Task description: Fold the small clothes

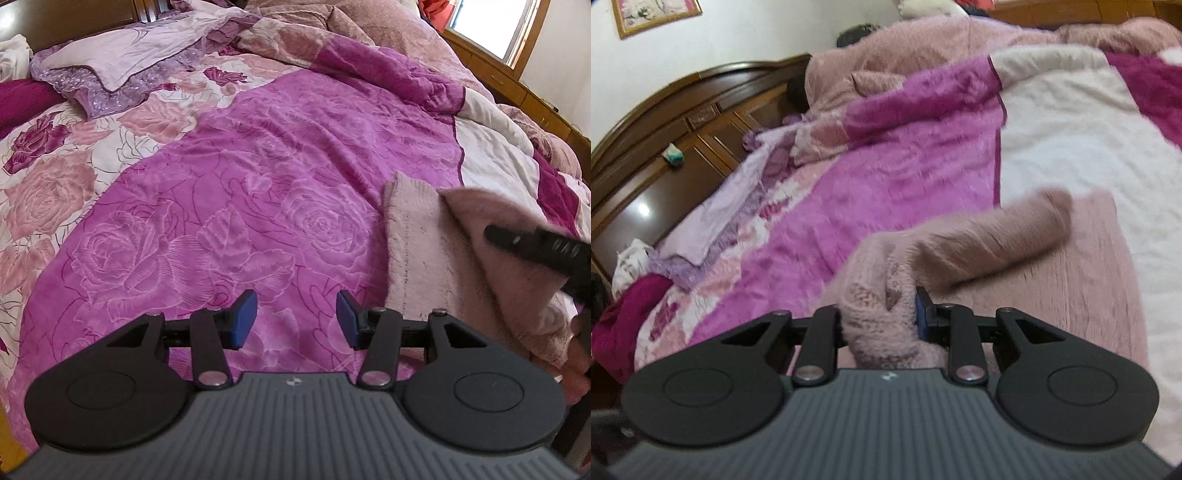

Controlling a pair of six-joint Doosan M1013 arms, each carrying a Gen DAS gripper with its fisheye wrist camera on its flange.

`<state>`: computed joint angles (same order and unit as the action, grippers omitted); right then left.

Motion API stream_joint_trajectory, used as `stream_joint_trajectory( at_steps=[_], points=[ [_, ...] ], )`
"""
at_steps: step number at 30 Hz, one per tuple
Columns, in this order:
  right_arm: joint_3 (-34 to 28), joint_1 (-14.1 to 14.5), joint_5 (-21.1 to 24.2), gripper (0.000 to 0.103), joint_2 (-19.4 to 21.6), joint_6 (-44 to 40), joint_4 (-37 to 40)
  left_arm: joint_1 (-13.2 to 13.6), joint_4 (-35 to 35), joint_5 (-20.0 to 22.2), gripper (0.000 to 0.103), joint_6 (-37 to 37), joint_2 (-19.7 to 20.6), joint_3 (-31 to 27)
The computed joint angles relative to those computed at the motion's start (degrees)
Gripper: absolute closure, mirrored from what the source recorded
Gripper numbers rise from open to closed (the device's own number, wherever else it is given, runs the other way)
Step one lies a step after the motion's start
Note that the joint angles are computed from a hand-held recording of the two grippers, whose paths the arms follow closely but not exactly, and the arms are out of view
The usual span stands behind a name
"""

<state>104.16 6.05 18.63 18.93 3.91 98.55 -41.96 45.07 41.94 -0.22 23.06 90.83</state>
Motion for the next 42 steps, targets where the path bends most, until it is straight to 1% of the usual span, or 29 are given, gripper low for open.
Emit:
stream_joint_trajectory(
  at_steps=[2,4,5,7,8,9,10,11,12,14,18,21,23,26,29,32,35,40,42],
  points=[
    [-0.4,0.5,0.7,0.076,-0.1,0.7,-1.4,0.1,0.2,-0.1,0.048,-0.4,-0.2,0.3],
    [-1.0,1.2,1.4,0.076,0.3,4.1,-6.1,0.2,0.2,-0.1,0.048,-0.9,-0.3,0.5],
    [-1.1,1.7,0.8,0.076,0.6,5.5,-8.4,0.3,0.2,-0.1,0.048,-1.1,-0.3,0.7],
    [-1.6,3.3,-1.8,0.076,1.6,12.3,-17.1,0.4,0.0,0.0,0.048,-1.3,-0.4,0.9],
    [-1.6,3.7,-2.4,0.075,1.9,13.0,-18.6,0.4,0.0,0.0,0.048,-1.4,-0.5,1.0],
    [-1.2,4.1,-3.2,0.075,2.0,10.7,-17.2,0.3,0.1,0.0,0.048,-1.4,-0.6,1.1],
    [-0.7,4.4,-3.9,0.072,1.8,6.1,-13.5,0.3,0.3,0.1,0.047,-1.4,-0.7,1.2],
    [-0.5,4.6,-4.3,0.071,1.5,4.5,-12.5,0.2,0.6,0.1,0.047,-1.4,-0.8,1.4],
    [-0.5,4.6,-4.1,0.068,1.3,5.8,-14.2,0.2,0.9,0.2,0.047,-1.4,-0.9,1.4],
    [-0.2,4.1,-2.1,0.062,0.7,6.5,-14.9,0.2,1.2,0.3,0.047,-1.1,-0.9,1.5],
    [2.2,2.6,3.7,0.053,-1.4,1.2,-8.1,0.2,2.5,0.1,0.047,-1.4,-0.9,1.1],
    [3.9,1.5,7.6,0.053,-2.9,-2.8,-4.8,0.2,3.1,-0.1,0.047,0.1,-0.7,0.2],
    [5.0,0.9,8.2,0.053,-4.1,-5.2,-2.7,0.1,3.8,-0.4,0.047,1.7,-0.5,-0.7],
    [6.0,0.0,6.8,0.053,-5.4,-8.4,1.7,0.2,4.5,-2.1,0.047,3.8,-0.4,-2.0],
    [6.4,-0.5,3.4,0.053,-6.1,-13.2,7.4,0.3,4.4,-3.5,0.047,6.5,0.3,-3.9],
    [6.7,-1.0,-0.1,0.053,-6.2,-18.2,13.6,0.6,1.1,-5.6,0.047,12.2,1.5,-6.4],
    [6.7,-2.0,-2.2,0.053,-5.9,-17.0,14.8,0.6,-2.7,-6.0,0.047,18.2,3.4,-9.3],
    [7.0,-3.1,-5.4,0.053,-5.3,-19.5,19.6,0.5,-5.9,-7.5,0.047,25.4,6.1,-13.1],
    [7.0,-3.4,-6.5,0.053,-5.0,-19.0,20.2,0.5,-6.9,-7.8,0.047,28.6,7.3,-14.7]
  ],
)
